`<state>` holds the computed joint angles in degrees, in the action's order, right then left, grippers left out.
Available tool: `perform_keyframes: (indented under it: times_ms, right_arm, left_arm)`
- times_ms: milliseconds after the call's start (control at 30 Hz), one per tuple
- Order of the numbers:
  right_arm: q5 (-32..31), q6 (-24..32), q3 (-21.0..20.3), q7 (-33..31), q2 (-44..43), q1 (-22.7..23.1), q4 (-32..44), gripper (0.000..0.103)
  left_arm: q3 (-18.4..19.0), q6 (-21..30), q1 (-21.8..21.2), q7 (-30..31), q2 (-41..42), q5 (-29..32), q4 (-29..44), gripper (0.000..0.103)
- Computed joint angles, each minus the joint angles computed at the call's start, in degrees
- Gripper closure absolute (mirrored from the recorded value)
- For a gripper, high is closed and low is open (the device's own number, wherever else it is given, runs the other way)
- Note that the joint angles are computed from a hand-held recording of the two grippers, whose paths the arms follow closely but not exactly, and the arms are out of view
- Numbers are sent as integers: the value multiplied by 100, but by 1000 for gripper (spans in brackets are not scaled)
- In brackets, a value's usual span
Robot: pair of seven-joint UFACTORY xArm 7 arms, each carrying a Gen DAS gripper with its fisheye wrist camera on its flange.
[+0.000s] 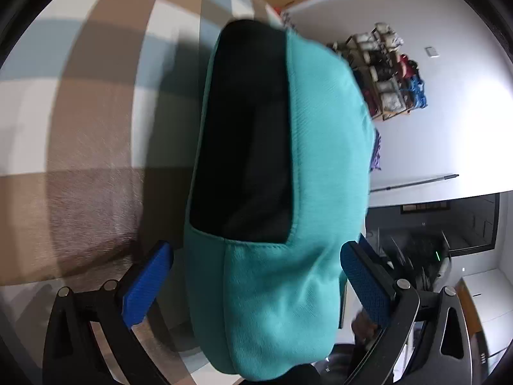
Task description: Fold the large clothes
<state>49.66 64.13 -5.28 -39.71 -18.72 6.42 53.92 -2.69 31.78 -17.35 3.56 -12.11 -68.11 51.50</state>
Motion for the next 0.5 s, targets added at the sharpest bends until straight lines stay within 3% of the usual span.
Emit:
perform_keyframes:
  times_ms: [167, 400, 500]
  right_arm:
    - [-255, 566, 208, 646, 1302, -113, 911, 11]
    - [210, 1607, 465, 501, 1943, -373, 1164, 0]
    - [386, 1480, 548, 143, 1647, -442, 788, 0]
  left_arm:
    - [42, 317, 36, 221, 171, -241, 193, 2]
    - [11, 569, 143, 302, 185, -211, 293, 4]
    - [-80, 420, 140, 190, 191, -29, 331, 7]
